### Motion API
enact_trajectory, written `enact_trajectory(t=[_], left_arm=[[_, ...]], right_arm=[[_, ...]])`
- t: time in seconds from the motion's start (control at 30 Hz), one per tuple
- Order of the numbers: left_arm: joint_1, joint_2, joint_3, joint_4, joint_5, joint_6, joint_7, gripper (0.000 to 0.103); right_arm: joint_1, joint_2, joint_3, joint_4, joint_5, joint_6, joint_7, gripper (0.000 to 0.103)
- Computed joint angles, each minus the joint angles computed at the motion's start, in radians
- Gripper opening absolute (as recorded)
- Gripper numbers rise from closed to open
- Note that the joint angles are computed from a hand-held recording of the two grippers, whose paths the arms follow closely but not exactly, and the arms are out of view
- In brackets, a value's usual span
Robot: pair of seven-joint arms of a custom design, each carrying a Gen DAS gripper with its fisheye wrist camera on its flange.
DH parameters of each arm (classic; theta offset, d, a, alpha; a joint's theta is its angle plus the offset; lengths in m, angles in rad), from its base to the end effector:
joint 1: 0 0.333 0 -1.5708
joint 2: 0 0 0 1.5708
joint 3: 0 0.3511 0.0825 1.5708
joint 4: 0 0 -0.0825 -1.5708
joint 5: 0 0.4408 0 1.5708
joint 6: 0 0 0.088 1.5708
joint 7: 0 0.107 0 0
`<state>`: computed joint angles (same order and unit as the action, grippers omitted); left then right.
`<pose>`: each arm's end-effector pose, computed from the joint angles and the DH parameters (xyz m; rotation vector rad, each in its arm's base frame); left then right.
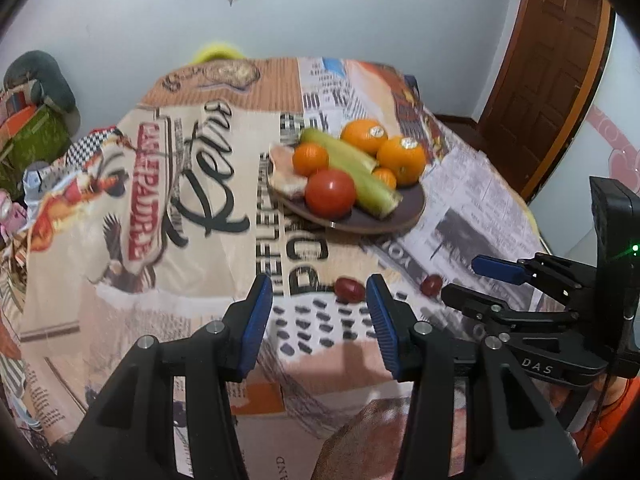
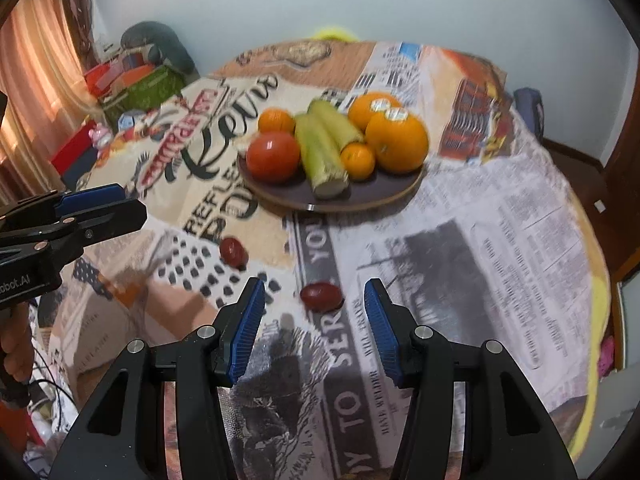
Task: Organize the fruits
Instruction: 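Grasp a dark red date with the right tool while the left tool grasps another date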
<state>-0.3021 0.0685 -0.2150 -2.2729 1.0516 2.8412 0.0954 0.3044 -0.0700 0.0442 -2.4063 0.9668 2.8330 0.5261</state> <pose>0.4909 -0.3307 0.3607 -1.8741 1.8373 -0.7428 0.5273 0.1468 0.3750 -2.1626 1.2360 -0.2484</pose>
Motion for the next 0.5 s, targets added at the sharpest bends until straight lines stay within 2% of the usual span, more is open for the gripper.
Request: enact_trajectory(t=[0.2, 0.33, 0.5], left_arm=[[-0.002, 0.059, 0.008, 0.014, -0.056, 0.026, 0.057, 0.049], [-0.015, 0.104, 0.02, 0.037, -0.112, 0.039, 0.127, 0.049], [-0.032, 0.153, 0.037, 0.069, -0.178, 0.061, 0.205, 0.047]], right_arm=[[-0.017, 0.044, 0.002, 0.021, -0.005, -0.054, 0.013, 0.046], [-0.032, 0.058, 0.003, 0.033, 0.007, -0.097, 0.002, 0.032], [-0.046, 0.067, 0.007, 0.039, 0.038, -0.1, -0.024, 0.022]])
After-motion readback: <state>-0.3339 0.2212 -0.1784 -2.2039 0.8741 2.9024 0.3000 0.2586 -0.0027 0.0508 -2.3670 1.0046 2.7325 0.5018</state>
